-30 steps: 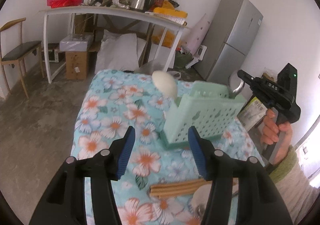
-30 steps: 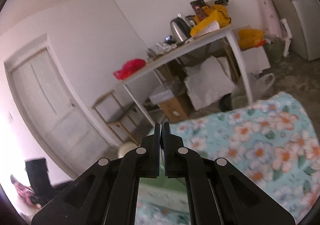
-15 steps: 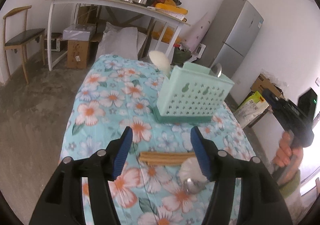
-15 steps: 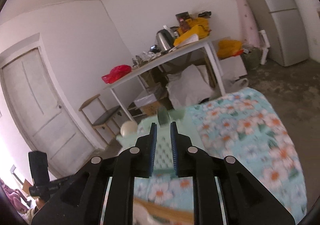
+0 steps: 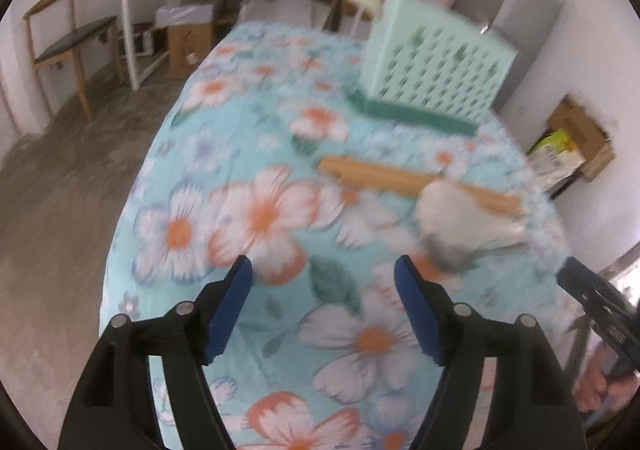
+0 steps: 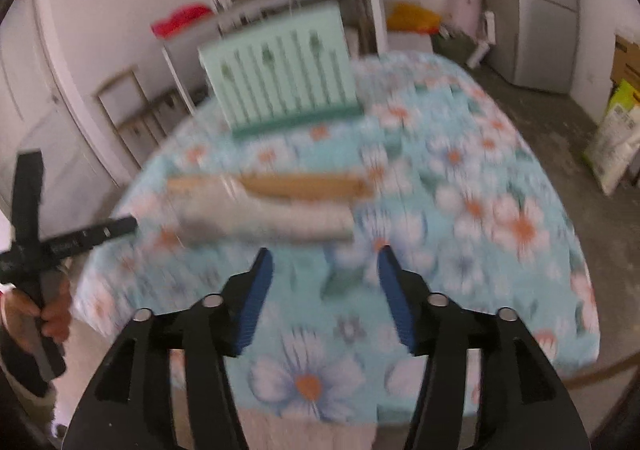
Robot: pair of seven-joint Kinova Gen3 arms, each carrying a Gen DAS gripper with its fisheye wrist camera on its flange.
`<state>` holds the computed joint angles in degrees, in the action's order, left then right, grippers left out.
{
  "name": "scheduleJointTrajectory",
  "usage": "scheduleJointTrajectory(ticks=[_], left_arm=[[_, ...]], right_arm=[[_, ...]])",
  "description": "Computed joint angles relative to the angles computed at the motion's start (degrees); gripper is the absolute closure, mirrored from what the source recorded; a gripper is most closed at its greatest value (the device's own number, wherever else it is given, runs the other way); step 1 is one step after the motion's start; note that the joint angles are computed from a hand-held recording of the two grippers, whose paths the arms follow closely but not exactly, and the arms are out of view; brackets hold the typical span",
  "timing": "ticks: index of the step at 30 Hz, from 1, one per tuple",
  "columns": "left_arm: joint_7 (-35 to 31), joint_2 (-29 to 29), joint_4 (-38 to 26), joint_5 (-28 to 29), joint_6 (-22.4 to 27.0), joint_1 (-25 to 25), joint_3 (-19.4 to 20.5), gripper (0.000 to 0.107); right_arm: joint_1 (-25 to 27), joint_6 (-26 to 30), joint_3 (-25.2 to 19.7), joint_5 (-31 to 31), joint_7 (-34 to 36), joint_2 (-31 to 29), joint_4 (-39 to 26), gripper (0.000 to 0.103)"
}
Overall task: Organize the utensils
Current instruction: 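Open both tools and withdraw them from the green holder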
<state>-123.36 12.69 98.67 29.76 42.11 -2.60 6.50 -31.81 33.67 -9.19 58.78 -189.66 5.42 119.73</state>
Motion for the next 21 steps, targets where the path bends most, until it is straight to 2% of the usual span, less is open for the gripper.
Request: scheduleJointTrajectory(ticks=[2,5,8,9,12,16,21], left_arm=[[2.5,-0.1,1.2,-3.6,-2.8,2.1,-0.6,0.03],[4.8,-0.4,2.5,-7.5,-6.1,3.7,-0.9,0.022],[4.8,0.2,2.5,-8.1,-6.3,3.2,-0.3,0.021],[4.5,0.2,2.7,-7.8,-6.6,2.8,-0.1,0.02],[5.1,0.1,3.1,-8.2,-7.5,3.0,0.1,0.016],[4.8,0.9,1.6,-9.7,-5.5,3.1,0.4,0.01],[2.0,1.4,0.8,-7.1,-3.7,1.2,1.0,0.01]], right_arm=[[-2.0,4.1,-0.1,-0.7,0.8,2.1,-1.2,0.041],[-2.7,5.5,-0.4,-1.8,1.2,3.8,-1.9,0.03],[-3.4,7.2,0.1,-4.4,4.6,6.5,-4.2,0.021],[-4.7,8.5,0.7,-4.3,4.7,7.2,-4.6,0.02],[-7.2,11.8,1.4,-3.7,3.6,8.5,-5.6,0.008],[-6.8,9.9,2.2,-4.8,3.5,8.1,-5.0,0.008],[-6.0,8.4,2.4,-6.5,5.9,7.5,-4.9,0.008]])
